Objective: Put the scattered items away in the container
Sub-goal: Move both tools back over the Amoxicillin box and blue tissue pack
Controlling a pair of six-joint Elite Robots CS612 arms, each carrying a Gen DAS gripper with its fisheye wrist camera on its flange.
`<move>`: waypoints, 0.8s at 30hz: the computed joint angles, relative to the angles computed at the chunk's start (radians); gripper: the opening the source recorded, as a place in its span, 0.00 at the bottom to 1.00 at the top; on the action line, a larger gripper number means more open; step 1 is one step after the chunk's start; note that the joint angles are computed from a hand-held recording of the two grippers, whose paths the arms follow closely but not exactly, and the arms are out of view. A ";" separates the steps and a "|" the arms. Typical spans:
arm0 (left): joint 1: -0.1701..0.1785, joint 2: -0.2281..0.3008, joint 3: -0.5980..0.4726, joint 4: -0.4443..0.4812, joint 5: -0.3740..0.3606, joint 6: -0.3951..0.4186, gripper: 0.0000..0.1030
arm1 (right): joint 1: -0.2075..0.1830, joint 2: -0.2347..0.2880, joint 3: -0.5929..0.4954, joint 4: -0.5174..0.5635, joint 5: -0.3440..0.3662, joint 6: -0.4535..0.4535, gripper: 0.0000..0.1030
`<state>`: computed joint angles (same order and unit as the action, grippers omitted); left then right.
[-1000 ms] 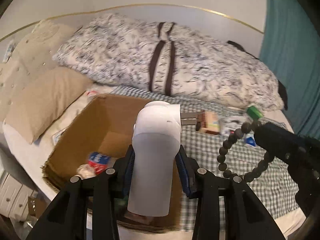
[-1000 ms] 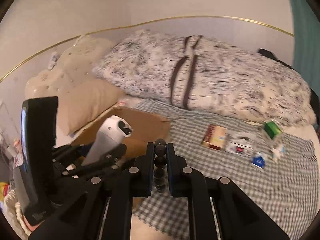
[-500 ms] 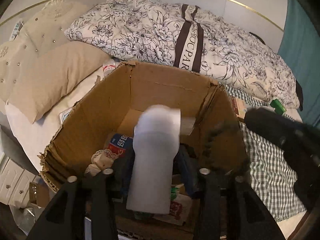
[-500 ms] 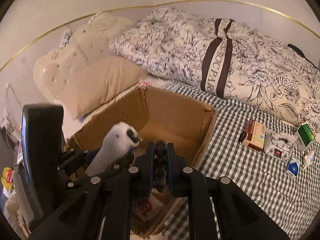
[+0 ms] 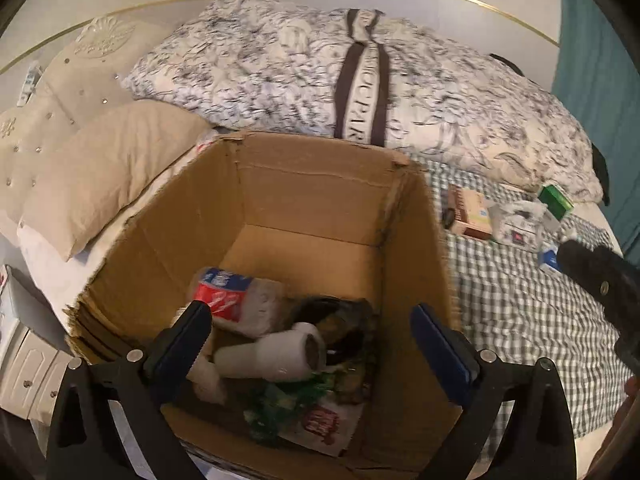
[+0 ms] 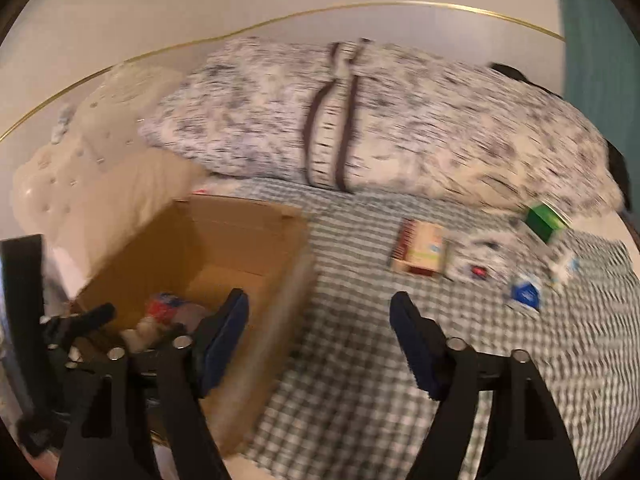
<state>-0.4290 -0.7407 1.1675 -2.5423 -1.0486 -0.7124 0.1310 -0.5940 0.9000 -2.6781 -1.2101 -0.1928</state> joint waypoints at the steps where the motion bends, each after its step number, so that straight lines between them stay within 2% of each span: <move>1: -0.005 0.003 -0.006 -0.002 -0.001 0.008 0.99 | -0.007 -0.003 0.008 -0.001 -0.010 0.012 0.83; 9: -0.052 0.041 -0.083 0.001 0.005 0.069 1.00 | -0.066 -0.046 0.121 -0.083 -0.088 0.063 0.86; 14: -0.074 0.081 -0.147 0.024 -0.016 0.094 1.00 | -0.107 -0.070 0.182 -0.137 -0.120 0.108 0.86; 18: -0.088 0.113 -0.193 0.055 -0.037 0.113 1.00 | -0.137 -0.078 0.212 -0.157 -0.121 0.145 0.87; 24: -0.090 0.162 -0.258 0.108 -0.064 0.107 1.00 | -0.161 -0.064 0.216 -0.145 -0.117 0.171 0.87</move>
<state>-0.5186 -0.5790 0.9093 -2.4340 -1.1130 -0.6050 -0.0299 -0.6577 1.1158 -2.8235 -1.3268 -0.0214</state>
